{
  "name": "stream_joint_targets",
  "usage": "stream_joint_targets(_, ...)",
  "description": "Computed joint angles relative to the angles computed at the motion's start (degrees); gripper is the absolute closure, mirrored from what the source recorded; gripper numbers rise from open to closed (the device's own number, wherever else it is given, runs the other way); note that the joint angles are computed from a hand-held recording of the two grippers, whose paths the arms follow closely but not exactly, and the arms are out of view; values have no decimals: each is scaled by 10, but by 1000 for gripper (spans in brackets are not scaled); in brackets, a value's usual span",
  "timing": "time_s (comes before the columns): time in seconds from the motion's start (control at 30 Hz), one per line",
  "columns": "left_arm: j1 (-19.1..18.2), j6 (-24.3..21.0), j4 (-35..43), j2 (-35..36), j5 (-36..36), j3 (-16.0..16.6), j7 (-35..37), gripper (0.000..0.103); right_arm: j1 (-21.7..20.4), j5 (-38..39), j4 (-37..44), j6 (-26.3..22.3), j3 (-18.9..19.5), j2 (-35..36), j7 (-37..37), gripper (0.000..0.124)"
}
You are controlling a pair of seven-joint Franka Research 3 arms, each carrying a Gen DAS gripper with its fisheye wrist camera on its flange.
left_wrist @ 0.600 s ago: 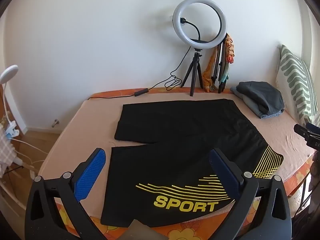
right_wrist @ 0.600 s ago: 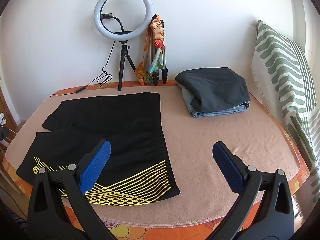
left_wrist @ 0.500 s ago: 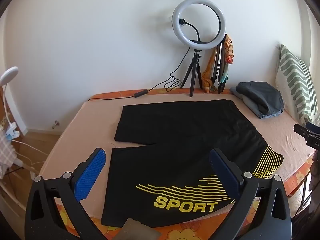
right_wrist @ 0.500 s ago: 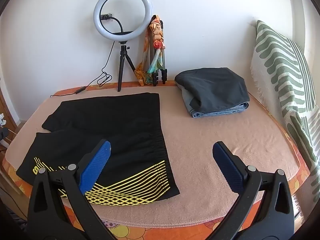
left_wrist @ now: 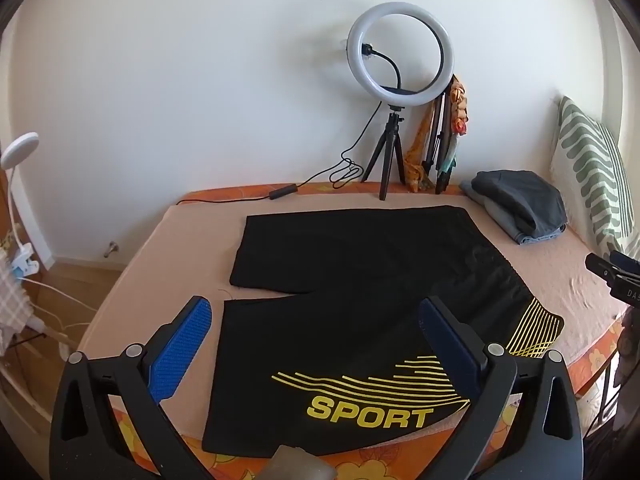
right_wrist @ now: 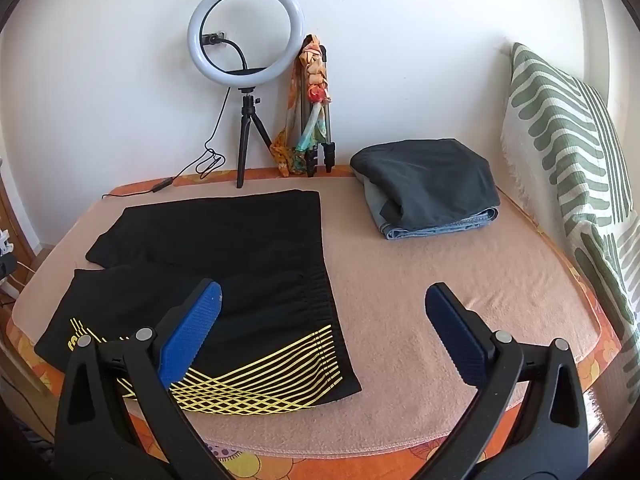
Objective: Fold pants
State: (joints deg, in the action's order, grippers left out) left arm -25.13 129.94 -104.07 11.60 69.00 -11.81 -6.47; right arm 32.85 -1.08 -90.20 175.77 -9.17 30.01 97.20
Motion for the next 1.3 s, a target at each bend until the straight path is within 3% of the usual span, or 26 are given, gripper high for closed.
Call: stream_joint_targets(1.3,0,-5,-8,-7,14,-3,-13,0,6,-7,3,-1,-6,4,3,21)
